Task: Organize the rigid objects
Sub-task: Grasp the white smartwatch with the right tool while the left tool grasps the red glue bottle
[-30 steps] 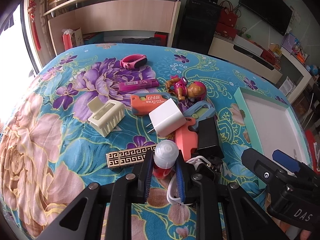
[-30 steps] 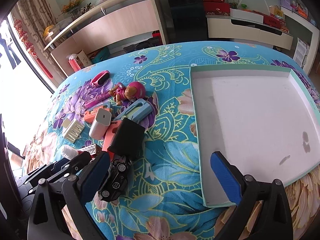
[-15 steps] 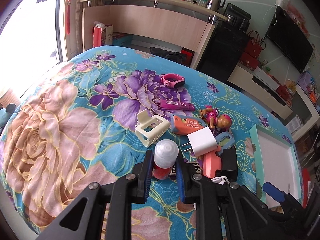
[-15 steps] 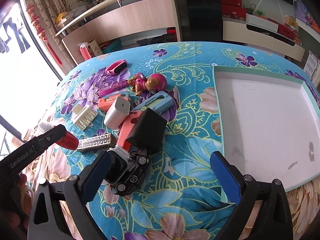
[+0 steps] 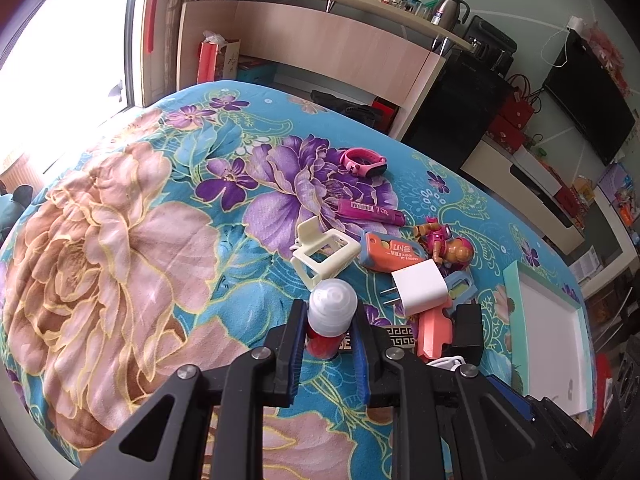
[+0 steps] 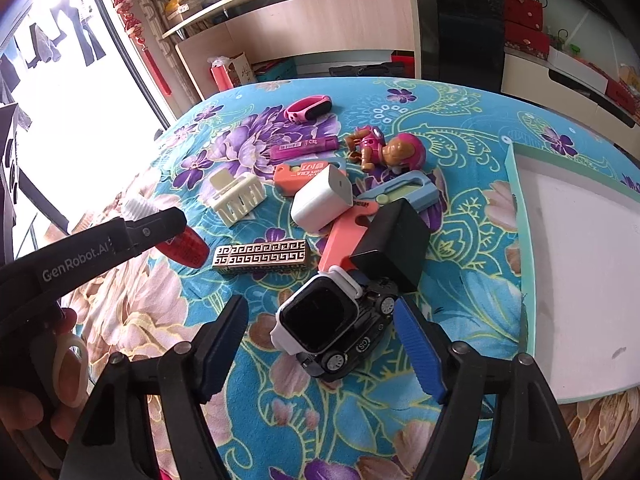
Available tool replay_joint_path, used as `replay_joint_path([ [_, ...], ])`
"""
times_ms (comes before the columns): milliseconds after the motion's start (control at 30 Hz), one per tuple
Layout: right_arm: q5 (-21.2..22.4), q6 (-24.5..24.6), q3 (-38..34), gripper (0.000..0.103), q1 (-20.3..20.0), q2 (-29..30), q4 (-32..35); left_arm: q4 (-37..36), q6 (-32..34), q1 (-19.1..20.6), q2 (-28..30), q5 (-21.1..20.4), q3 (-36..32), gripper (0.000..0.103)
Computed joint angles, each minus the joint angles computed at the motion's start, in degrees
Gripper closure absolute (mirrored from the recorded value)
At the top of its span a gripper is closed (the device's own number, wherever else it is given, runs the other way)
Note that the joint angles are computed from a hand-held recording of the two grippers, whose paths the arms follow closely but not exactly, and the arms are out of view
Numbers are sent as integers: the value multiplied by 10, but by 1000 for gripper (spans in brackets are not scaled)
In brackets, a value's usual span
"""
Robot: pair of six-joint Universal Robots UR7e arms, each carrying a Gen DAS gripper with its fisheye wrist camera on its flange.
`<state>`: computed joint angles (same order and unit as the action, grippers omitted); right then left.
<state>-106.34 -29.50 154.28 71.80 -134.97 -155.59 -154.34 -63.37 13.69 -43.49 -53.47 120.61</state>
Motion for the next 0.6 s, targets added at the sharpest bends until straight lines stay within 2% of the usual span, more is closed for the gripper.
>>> replay_joint_path([
  [167,6,-1,1,36,1,6,8,-5,-2,2,-2,-2,3,80],
  [267,-15,4,4,36,17,24,-16,-10,-2,2,-4,-3,5,80],
  [400,-17,2,5,36,23,38,-31,-14,-3,3,-5,-3,7,80],
  [600,72,-31,5,36,4,10,1,-21,-9,3,-10,-1,14,80],
])
